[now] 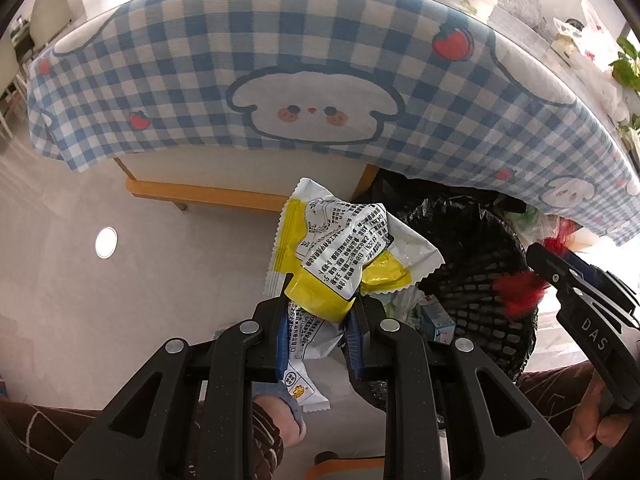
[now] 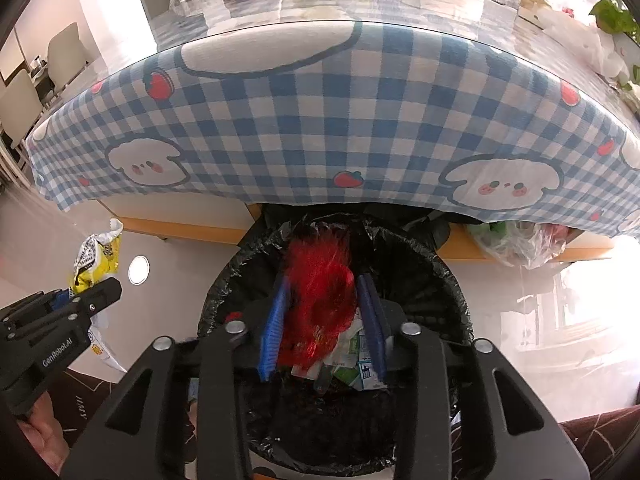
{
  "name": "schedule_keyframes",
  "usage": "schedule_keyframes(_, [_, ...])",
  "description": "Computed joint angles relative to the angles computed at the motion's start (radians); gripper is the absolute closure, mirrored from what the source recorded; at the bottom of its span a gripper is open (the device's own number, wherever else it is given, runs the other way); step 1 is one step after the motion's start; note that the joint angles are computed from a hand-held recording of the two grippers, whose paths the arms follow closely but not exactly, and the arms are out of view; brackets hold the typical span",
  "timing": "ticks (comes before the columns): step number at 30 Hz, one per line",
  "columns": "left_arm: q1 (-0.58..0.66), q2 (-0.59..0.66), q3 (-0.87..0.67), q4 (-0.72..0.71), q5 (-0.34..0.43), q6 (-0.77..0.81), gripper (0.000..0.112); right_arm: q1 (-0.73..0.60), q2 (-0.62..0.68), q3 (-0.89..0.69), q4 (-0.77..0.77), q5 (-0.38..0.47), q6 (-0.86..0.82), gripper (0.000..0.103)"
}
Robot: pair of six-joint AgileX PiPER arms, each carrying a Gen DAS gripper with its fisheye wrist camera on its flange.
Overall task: Collect trash
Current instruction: 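Carry the snack wrapper and red mesh net down over the trash bin with both tools, then open the right tool to drop the mesh net while the left tool releases the wrapper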
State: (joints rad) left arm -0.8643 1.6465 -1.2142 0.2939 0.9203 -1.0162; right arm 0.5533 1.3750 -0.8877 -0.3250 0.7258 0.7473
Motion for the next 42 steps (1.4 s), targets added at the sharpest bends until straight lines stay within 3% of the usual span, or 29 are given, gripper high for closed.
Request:
schedule_keyframes(14, [-0.037,0.092,-0.114,-0.015,0.016,0.006,0.09,-0.096,-0.052,0.046,0.019,-0.016,-0.069,0.032])
schedule_keyframes(24, [-0.113,0.221,-0.298,-0.024,0.069,-0.005,0.09,-0.294,-0.136,0.116,0.093,-0.024,-0.228,0.012])
schedule_keyframes(28, [-0.148,0.274,-0.372,-0.023,0.1,-0.015,0.09,-0.39,-0.165,0.133,0.143,-0.018,-0.328,0.008])
schedule_keyframes(42, [-0.225,0.504,-0.686,-0.045,0.225,0.005,0.09,-0.75,-0.193,0.142,0.357,-0.017,-0.765,0.008])
